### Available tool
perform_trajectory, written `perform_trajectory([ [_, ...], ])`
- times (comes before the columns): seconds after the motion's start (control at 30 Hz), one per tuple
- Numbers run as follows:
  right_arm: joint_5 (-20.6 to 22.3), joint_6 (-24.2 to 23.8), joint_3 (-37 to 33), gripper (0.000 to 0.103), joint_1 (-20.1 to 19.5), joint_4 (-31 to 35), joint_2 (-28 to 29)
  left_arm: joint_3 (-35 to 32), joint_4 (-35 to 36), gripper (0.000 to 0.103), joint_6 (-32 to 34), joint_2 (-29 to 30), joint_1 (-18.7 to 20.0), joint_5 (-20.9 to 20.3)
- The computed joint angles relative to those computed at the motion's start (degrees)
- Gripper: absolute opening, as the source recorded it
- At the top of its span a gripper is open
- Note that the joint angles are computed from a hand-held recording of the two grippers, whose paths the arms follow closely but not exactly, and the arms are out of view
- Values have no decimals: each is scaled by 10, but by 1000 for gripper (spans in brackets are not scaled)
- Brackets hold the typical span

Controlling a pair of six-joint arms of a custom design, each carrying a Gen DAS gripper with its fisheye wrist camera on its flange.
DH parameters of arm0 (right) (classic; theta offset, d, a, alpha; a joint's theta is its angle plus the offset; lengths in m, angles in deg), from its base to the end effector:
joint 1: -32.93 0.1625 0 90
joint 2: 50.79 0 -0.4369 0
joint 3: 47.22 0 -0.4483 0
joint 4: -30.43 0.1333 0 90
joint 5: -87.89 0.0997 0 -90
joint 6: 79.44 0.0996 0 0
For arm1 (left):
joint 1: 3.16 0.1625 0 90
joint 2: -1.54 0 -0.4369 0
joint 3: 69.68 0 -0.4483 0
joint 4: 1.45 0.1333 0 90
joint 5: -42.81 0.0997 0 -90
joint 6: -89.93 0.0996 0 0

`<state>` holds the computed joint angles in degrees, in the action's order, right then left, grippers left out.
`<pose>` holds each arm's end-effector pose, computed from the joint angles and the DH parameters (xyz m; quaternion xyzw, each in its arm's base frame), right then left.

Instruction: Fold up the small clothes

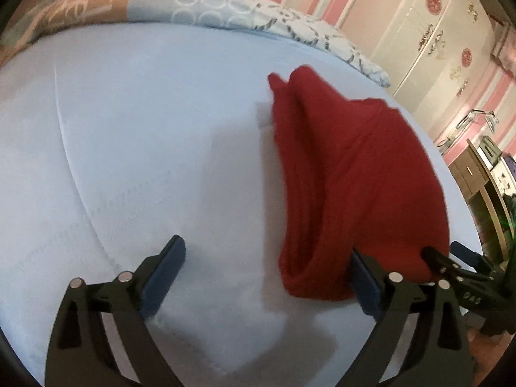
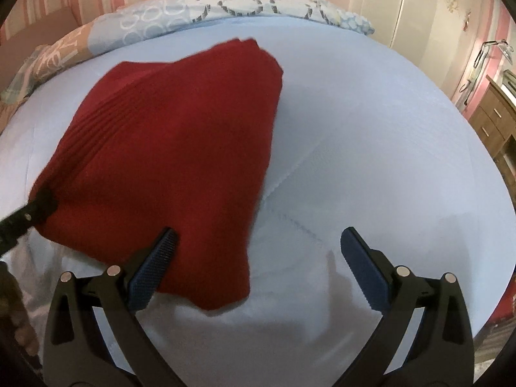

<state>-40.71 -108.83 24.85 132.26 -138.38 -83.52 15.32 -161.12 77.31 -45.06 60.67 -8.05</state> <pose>0.2065 -0.8180 0.1178 0.1892 -0.8751 0.2596 0.3619 -0.1666 -0.7837 0.1872 0.0174 0.9117 -0.3466 0.2199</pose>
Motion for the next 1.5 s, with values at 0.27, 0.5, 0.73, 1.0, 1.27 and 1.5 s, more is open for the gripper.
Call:
perform_trajectory([
  [0.27, -16, 16, 36, 100, 13, -12, -27, 17, 4, 94, 24, -23, -9, -18],
  [0.5, -6, 69, 92, 100, 58, 5, -87, 39, 61, 94, 63, -104, -40, 51],
  [0.73, 6, 78, 77, 100, 134, -13, -72, 69, 47, 99, 115, -161, -82, 181],
  [1.0, -32, 67, 62, 100, 201, -35, -30, 130, 2, 101, 123, -226, -104, 234],
  [1.27, -14, 99, 101, 100, 208, -70, -41, 194, -63, 101, 104, -266, -125, 266],
  [1.5, 1, 97, 123, 100, 206, -97, -62, 215, -89, 101, 105, -280, -140, 302],
])
